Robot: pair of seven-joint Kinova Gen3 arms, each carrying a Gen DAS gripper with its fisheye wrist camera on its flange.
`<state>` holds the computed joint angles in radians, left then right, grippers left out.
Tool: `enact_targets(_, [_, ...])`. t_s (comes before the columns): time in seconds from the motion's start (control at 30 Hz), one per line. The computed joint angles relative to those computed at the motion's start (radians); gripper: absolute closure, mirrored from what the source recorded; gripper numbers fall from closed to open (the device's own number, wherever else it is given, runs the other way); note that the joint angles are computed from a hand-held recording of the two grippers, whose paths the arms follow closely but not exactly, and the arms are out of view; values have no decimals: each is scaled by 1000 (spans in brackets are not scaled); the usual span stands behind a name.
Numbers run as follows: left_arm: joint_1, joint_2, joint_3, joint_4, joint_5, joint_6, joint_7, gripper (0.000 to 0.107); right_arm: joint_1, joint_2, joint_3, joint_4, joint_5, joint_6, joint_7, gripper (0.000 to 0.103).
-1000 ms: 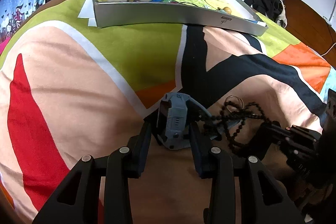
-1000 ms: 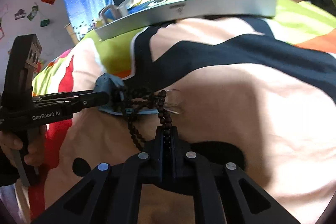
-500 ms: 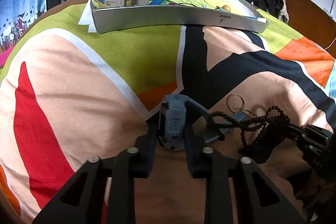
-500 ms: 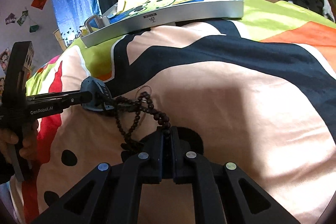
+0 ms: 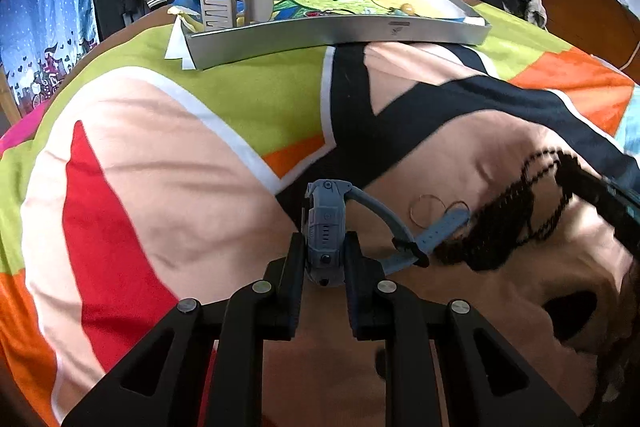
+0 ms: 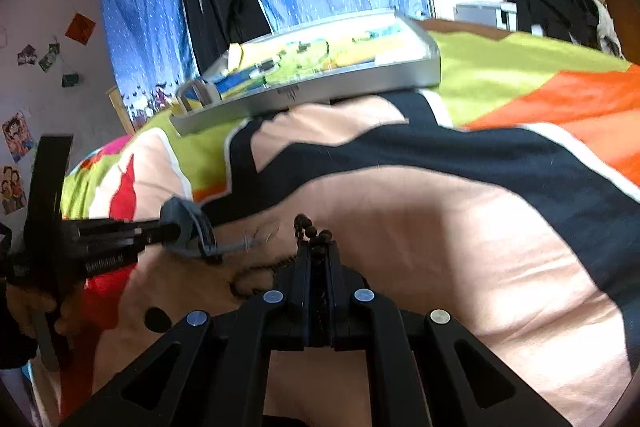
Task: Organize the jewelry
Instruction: 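Lift the watch and necklace off the bedspread with both tools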
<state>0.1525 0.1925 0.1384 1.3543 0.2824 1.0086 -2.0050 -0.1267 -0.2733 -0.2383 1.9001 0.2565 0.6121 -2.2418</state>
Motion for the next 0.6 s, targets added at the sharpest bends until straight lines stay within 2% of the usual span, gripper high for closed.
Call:
enact_targets(0.17, [3,-57,-7,50,-20,2,-4,93,6,-22,-26,-14,16,8,-17,97])
enact_targets(0.4, [31,-156,-21,143,-166,-41,50,93,12,-55,-72,-37,35,41,-37,97])
enact_targets(0.6, [23,-193,-28,179,-237,-18,103,93,12,-68,-129,-63,60,82,-67,97])
